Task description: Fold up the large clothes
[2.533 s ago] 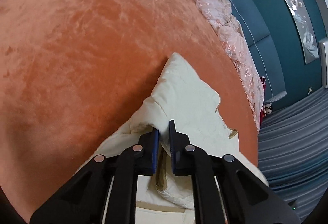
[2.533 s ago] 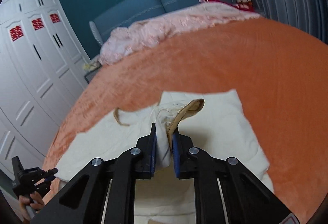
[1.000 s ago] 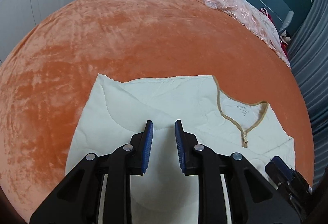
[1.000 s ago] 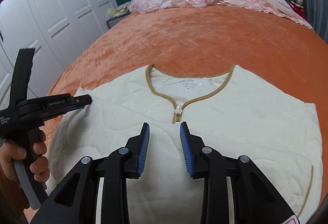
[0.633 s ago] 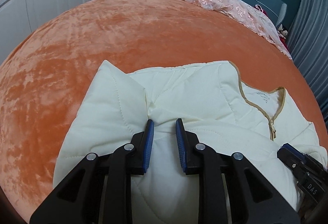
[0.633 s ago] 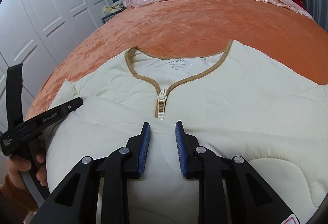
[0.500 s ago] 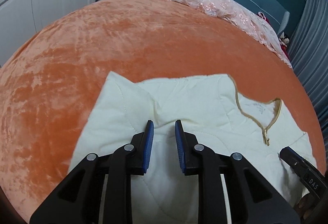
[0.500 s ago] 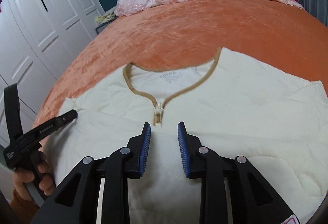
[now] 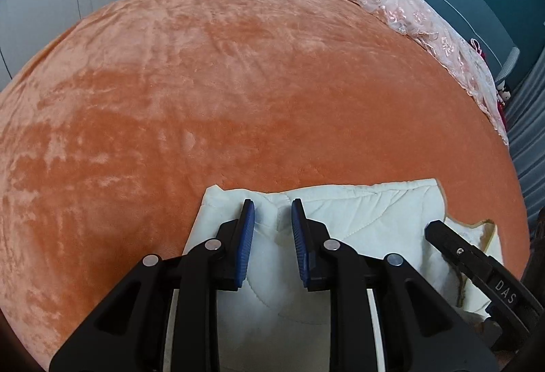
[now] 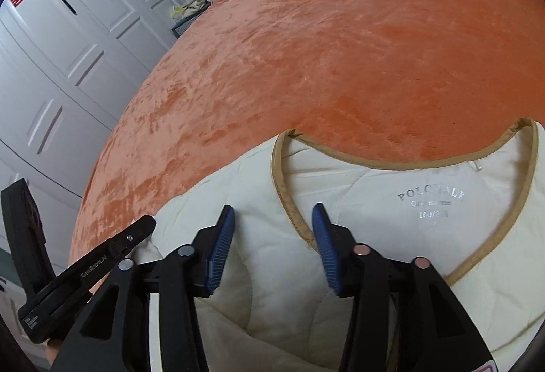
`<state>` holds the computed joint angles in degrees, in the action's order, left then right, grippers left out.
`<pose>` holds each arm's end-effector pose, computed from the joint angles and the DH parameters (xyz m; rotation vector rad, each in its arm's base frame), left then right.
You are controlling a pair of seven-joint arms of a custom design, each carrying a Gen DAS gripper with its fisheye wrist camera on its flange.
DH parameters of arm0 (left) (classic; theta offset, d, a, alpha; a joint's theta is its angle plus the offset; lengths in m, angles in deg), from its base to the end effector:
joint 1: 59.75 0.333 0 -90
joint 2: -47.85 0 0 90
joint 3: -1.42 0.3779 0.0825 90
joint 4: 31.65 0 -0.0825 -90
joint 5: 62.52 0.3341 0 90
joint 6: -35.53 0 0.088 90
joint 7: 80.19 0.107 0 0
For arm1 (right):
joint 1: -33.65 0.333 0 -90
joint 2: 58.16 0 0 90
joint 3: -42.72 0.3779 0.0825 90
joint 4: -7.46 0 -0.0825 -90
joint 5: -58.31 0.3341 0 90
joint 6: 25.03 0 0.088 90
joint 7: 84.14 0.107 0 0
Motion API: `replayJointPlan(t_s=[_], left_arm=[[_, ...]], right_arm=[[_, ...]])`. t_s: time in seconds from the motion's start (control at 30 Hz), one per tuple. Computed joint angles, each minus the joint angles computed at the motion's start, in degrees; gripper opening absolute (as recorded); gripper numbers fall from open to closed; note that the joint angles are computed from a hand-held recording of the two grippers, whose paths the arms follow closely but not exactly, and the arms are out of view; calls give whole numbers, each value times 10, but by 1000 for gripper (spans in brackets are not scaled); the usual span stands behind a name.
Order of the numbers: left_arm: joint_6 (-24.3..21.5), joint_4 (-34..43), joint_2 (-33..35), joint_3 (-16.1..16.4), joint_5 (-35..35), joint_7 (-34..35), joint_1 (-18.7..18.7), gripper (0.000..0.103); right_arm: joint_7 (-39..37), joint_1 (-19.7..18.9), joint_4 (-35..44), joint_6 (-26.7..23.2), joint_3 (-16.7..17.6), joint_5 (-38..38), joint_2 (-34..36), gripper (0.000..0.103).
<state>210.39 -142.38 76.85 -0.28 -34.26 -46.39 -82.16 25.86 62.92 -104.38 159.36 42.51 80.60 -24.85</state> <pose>0.5894 -0.3008 0.3797 -2.0621 1.8833 -0.8384 0.5988 0.2916 0.3452 -1.5263 1.9425 -0.1794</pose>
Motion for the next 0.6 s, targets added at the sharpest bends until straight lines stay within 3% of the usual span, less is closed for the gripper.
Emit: replayJointPlan(t_s=[0.03, 0.1, 0.2, 0.3, 0.47, 0.6], left_arm=[[18, -5, 2, 38, 20, -20, -31, 22], [60, -19, 7, 111, 52, -62, -87, 22], [104, -32, 16, 186, 61, -89, -147, 23], [138, -45, 22, 219, 40, -84, -174, 24], [132, -40, 35, 266, 3, -57, -223, 24], [130, -43, 44, 304, -26, -37, -264, 25]], right_arm=[[-2, 12, -1, 0, -12, -5, 2, 6], [-5, 25, -19, 35, -22, -4, 3, 5], [-10, 45, -31, 63, -39, 13, 8, 4], [-14, 83, -26, 56, -80, 31, 18, 3], [-9, 139, -14, 33, -143, 43, 33, 2], [-3, 147, -14, 37, -153, 40, 38, 2]])
